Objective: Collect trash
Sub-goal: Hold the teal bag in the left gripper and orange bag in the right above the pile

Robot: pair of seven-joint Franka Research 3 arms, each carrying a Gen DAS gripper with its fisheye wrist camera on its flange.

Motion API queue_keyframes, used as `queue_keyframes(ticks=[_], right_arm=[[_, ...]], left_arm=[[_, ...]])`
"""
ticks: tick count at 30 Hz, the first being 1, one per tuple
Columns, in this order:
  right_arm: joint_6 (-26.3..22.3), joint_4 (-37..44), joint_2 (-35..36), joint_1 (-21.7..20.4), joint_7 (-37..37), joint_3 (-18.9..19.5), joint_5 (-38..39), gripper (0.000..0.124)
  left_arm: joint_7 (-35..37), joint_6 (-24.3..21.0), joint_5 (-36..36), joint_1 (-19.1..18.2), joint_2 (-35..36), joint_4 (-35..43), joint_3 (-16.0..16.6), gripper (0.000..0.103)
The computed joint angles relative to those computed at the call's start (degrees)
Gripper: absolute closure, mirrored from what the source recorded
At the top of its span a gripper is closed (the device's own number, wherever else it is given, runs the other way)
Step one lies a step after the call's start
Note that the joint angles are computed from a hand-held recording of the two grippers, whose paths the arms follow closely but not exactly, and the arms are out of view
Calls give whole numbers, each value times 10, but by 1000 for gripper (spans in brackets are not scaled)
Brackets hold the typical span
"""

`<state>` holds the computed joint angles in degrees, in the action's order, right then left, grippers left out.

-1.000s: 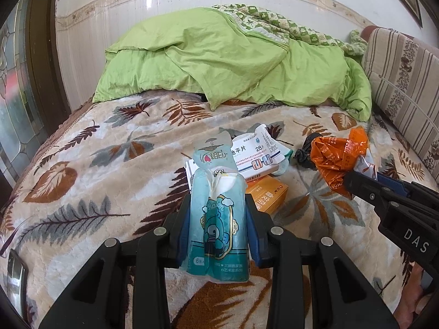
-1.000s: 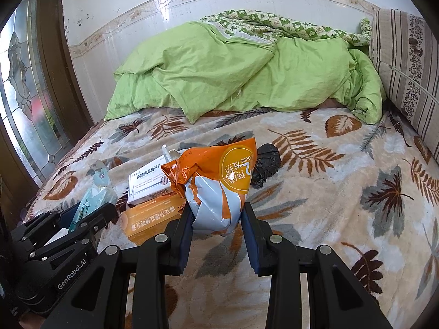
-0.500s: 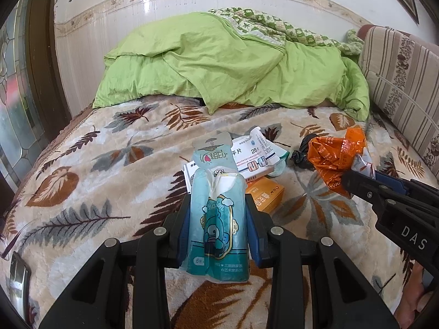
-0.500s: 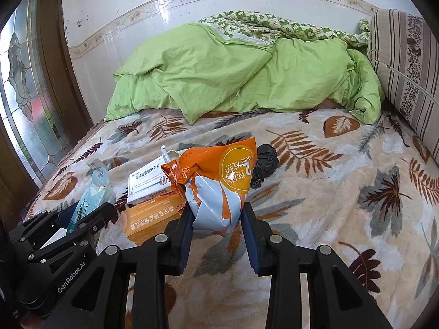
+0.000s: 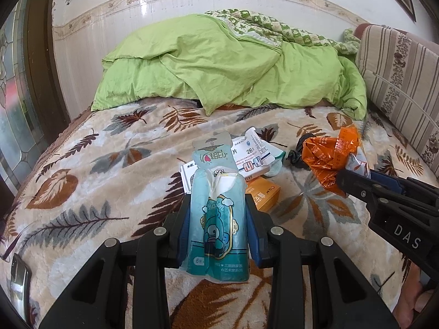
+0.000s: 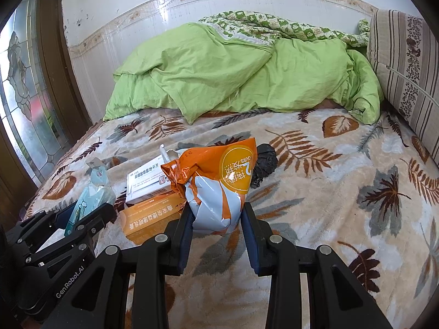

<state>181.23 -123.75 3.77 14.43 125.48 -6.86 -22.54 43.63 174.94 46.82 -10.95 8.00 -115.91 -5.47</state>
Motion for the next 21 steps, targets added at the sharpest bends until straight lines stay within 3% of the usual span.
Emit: queue_keyframes(ticks=[21], right_arm=[[0,-1,-1,-1,6,-1,-8,88]], left_arm=[[-49,-5,49,-5,-11,-9,-4,69]])
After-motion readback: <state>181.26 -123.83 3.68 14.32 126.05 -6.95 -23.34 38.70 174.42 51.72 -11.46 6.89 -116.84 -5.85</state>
